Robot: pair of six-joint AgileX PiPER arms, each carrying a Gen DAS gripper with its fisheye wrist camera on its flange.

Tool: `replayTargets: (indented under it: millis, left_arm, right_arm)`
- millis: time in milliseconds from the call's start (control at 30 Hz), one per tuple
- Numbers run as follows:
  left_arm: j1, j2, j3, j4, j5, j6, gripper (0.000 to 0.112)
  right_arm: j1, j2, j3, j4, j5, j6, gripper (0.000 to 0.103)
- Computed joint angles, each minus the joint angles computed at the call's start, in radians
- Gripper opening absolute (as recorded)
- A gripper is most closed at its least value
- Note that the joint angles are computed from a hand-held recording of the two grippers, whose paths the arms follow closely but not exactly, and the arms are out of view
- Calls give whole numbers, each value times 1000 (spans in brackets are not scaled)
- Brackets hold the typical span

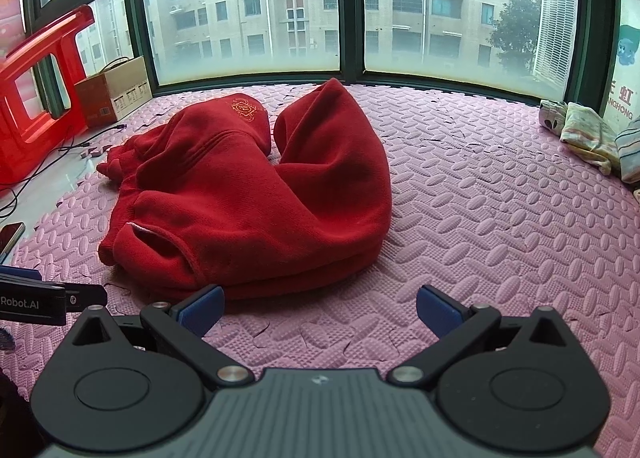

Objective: Fold clothes
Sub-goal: 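Move both tools toward the crumpled red hoodie on the mat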

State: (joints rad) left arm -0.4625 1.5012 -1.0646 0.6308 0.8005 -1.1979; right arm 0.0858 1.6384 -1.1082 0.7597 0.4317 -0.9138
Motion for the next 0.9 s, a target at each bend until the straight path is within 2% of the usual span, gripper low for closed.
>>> replayTargets:
  millis: [900]
  left_arm:
    - [48,28,-52,-37,-13,76,103]
  right_arm:
    - [25,44,-64,-33,29,36,103]
